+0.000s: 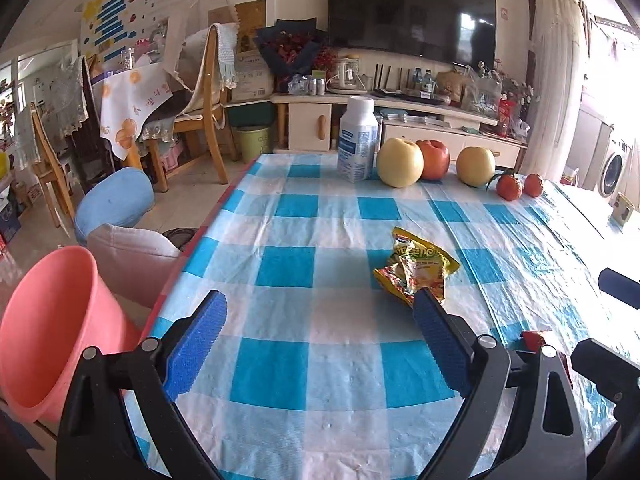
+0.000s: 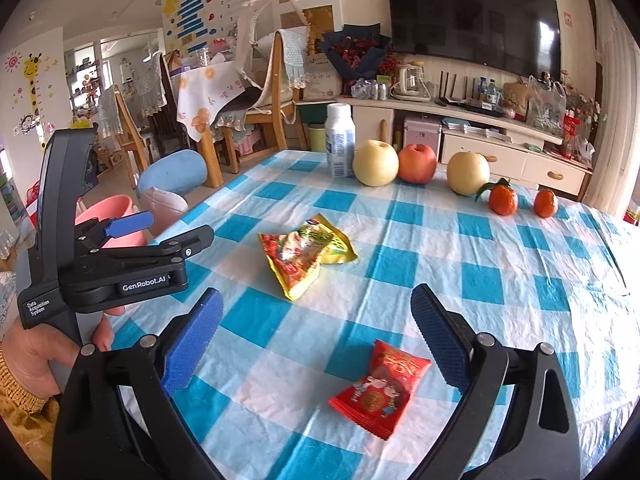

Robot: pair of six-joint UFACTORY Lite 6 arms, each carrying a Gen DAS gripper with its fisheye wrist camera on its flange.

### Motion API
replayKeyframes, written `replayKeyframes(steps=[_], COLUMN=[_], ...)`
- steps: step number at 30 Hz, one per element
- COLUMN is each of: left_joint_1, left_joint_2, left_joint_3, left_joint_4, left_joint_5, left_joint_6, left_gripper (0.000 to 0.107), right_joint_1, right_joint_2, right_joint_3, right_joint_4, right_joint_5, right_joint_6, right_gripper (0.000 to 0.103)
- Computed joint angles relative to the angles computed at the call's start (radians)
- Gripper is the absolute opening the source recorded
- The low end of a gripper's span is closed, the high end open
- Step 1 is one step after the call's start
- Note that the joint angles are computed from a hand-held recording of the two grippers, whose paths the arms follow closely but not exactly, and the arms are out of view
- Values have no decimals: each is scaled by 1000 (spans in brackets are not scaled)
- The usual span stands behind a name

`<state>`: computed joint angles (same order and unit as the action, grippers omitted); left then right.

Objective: Collect trash
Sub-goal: 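Move both empty tools back toward the remaining wrappers on the table, then close the left tool on the small red cartoon-couple packet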

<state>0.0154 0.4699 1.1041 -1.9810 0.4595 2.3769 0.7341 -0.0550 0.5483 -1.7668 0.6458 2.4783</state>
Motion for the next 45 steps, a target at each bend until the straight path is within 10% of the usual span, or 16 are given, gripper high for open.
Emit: replayKeyframes(steps=[27,45], left_joint_1=[-237,-480], left_joint_2=[-89,34], left_joint_3=[-193,-157], left_joint_4=[192,-8], left_joint_5=[86,-111], left_joint_6=[-70,2], left_gripper=[93,76], right_joint_1=[-454,-774], right_joint_2=[-286,-387], right_joint_3=[-304,-349], right_joint_4=[-364,-884], right_joint_5=[-238,-407], right_joint_6=[179,565], right_gripper=[95,95])
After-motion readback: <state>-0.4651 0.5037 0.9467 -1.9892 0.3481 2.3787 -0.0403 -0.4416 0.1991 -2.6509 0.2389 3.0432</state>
